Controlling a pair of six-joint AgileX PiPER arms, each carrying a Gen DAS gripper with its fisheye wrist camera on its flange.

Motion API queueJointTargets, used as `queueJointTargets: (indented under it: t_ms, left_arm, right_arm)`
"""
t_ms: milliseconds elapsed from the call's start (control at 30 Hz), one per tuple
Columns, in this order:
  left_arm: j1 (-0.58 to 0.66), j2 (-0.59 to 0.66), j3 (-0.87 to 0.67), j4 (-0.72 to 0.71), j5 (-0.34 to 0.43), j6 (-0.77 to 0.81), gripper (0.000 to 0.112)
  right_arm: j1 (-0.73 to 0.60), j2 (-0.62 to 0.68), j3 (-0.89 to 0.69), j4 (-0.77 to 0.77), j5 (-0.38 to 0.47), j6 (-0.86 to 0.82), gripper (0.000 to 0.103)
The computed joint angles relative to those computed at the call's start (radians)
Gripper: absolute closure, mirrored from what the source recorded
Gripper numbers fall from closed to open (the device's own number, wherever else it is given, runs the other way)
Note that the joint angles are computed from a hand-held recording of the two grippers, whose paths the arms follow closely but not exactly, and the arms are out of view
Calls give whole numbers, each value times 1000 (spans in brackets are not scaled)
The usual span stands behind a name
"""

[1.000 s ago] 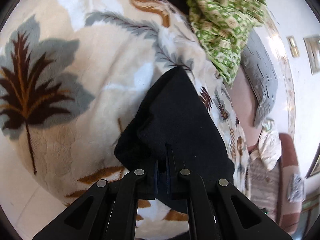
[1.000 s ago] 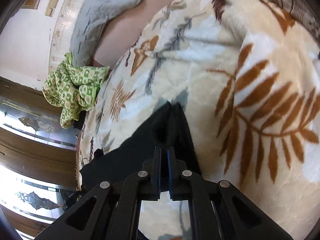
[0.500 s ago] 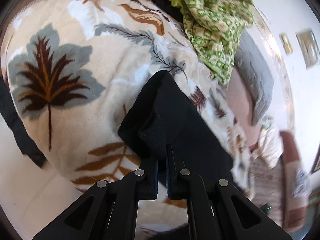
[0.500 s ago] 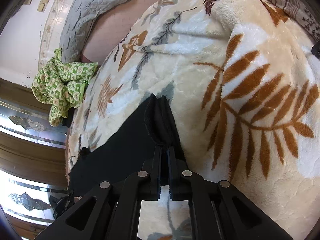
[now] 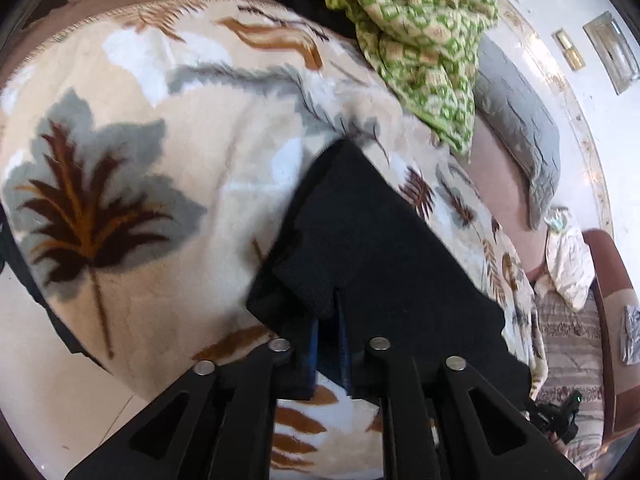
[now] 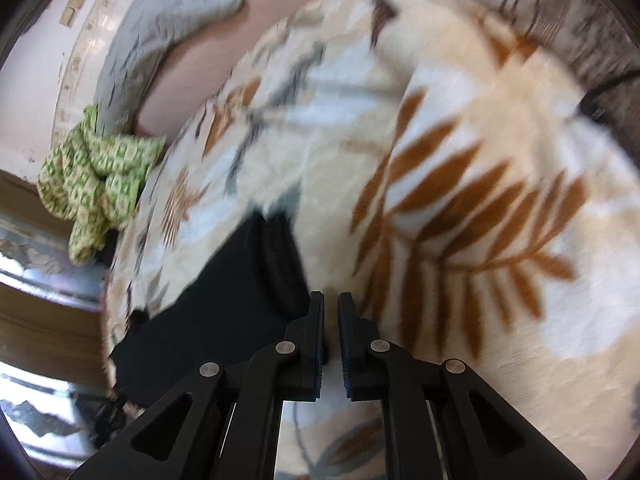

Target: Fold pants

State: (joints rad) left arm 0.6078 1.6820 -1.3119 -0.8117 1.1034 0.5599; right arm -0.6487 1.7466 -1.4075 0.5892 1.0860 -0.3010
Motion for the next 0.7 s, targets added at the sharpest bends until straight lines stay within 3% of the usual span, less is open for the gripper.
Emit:
queueJointTargets:
  t_ms: [100, 167, 267, 333, 467, 567, 633, 700]
  left_arm:
    - [-26, -139, 83, 82, -175, -43, 95]
    - [-72, -266, 175, 104, -301, -18, 95]
    - [-172, -344, 229, -9, -256, 169, 95]
    - [-310, -327, 223, 13, -213, 226, 95]
    - [-508, -237, 230, 115, -221, 185, 95]
    - [-505, -240, 305, 80, -268, 276, 95]
    - [-472, -224, 289, 41, -226, 285, 96]
    - [-447, -214, 290, 10, -210, 304, 96]
  right_arm:
    - [38, -118, 68, 33, -145, -133, 91]
    - [133, -178, 99, 143, -144, -333, 78]
    - [296, -181, 151, 256, -118, -587, 73]
    - [461, -170, 167, 206, -183, -635, 73]
    - [693, -102, 168, 89, -270, -660, 75]
    - [760, -9, 127, -79, -234, -546, 73]
    - [728, 14, 54, -61, -139, -509, 76]
    - [703, 12, 10, -8, -129, -525, 71]
